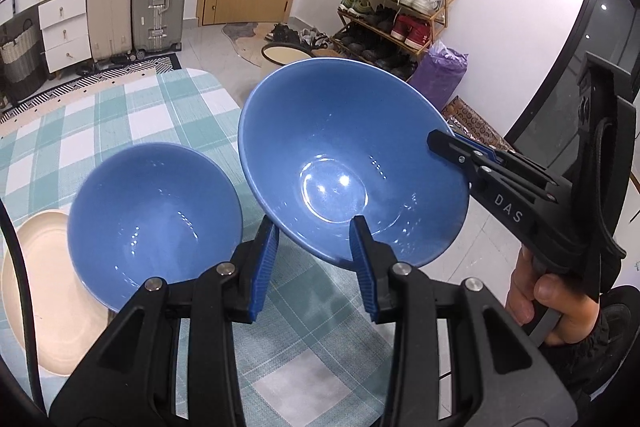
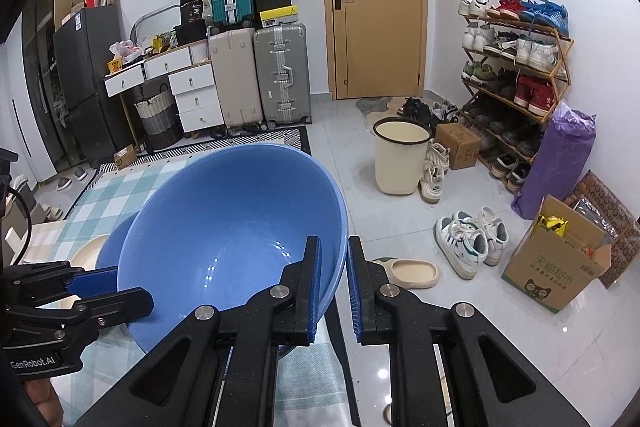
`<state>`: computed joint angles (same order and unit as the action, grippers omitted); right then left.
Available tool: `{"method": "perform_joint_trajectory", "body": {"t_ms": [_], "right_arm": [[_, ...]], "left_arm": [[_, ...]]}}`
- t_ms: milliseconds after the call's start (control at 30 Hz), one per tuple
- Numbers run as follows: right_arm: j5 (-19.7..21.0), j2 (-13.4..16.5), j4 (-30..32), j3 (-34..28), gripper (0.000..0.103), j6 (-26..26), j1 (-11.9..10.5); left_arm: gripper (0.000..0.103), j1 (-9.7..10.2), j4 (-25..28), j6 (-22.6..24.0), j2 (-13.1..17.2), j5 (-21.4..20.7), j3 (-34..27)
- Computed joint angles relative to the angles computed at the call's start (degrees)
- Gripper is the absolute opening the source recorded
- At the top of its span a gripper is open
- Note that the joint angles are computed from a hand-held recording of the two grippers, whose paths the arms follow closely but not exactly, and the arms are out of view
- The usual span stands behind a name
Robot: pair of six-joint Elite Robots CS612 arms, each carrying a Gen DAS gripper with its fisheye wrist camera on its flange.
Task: Organize plates and bowls
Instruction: 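Lift the nested blue bowls with both tools over the third blue bowl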
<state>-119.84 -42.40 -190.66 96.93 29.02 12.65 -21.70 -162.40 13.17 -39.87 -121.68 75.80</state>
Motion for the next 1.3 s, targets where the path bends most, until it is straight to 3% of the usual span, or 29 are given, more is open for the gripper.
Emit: {"method": "perform_joint_trajectory", "body": {"t_ms": [600, 1300], "right_arm": [[0.31, 0.5, 0.17, -4.15, 0.014, -3.72, 1.29], [5.67, 5.12, 3.37, -13.59, 0.016, -7.46, 2.16]], "left_arm": [[0.034, 2.65, -4.36, -3.48, -2.32, -0.8, 1.62], [0.034, 5.9, -4.79, -6.47, -2.98, 2.69, 0.86]]}}
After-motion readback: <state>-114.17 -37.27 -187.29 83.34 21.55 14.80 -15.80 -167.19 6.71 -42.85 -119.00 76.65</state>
